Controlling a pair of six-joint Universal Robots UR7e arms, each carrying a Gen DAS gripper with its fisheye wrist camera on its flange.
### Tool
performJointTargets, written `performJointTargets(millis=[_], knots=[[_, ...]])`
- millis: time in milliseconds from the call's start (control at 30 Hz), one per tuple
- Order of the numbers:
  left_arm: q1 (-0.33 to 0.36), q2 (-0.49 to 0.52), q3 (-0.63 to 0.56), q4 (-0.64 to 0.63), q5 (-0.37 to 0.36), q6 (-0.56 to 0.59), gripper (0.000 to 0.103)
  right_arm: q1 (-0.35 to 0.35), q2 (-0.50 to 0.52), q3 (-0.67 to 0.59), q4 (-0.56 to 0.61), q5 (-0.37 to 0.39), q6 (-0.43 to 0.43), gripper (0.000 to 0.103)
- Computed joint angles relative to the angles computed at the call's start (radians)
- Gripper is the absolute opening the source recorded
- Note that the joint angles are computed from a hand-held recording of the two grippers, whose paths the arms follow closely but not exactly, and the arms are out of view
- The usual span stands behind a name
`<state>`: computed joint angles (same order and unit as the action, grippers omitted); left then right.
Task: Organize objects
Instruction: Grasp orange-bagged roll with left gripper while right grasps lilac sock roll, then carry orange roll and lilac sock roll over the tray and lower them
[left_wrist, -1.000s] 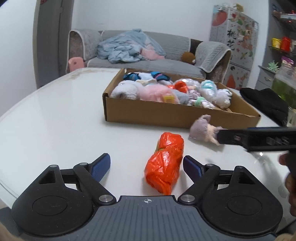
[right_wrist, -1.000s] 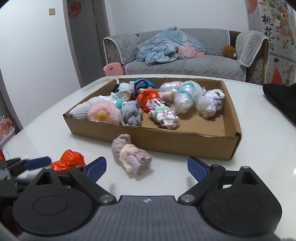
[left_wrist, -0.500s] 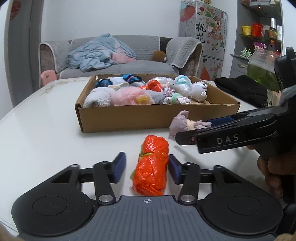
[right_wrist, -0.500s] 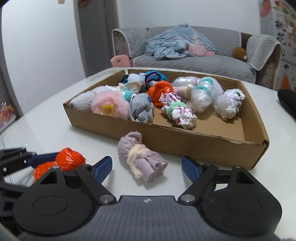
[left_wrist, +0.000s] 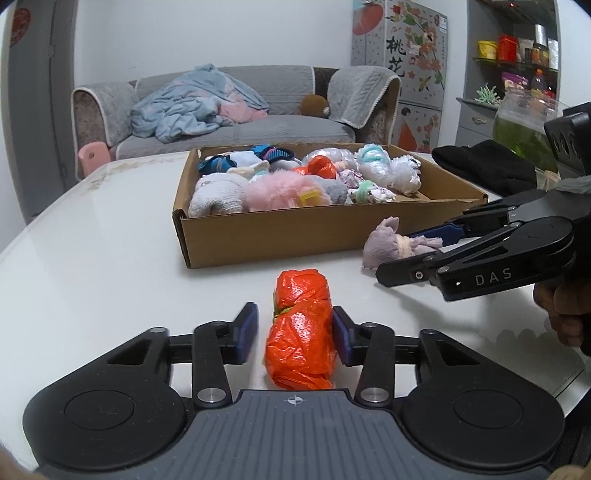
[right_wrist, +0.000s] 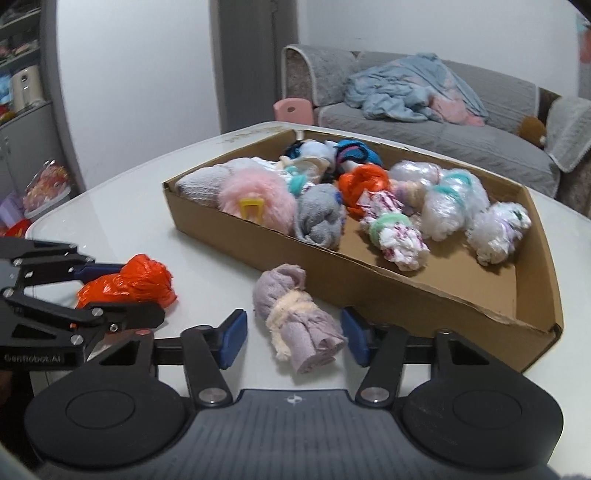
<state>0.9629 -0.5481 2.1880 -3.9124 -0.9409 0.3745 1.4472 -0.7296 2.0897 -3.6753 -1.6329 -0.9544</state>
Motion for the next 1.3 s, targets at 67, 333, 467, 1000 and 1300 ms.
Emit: performJointTargets(millis=[67, 333, 467, 1000, 1300], knots=[[0.005, -0.001, -0.012, 0.023, 0.031, -0.016, 0.095, -0.001, 0.001, 0.001, 0.0, 0.005, -0.025, 0.036], [0.024, -0.001, -0.003, -0.021, -0.02, 0.034, 0.075, -0.021, -0.008, 0.01, -0.002, 0.049, -0.029, 0.029], [0.019, -0.009, 0.008, -0.016, -0.047, 0.031, 0.035, -0.019, -0.005, 0.014, -0.015, 0.043, -0.03, 0.027], [-0.04, -0.156, -0.005, 0.193, -0.063, 0.003, 0.034, -0.045, -0.201, 0.123, -0.007, 0.089, -0.028, 0.026], [-0.135, -0.15, -0.193, 0.319, -0.111, 0.136, 0.034, 0.009, -0.345, 0.065, 0.061, 0.085, -0.005, 0.026]])
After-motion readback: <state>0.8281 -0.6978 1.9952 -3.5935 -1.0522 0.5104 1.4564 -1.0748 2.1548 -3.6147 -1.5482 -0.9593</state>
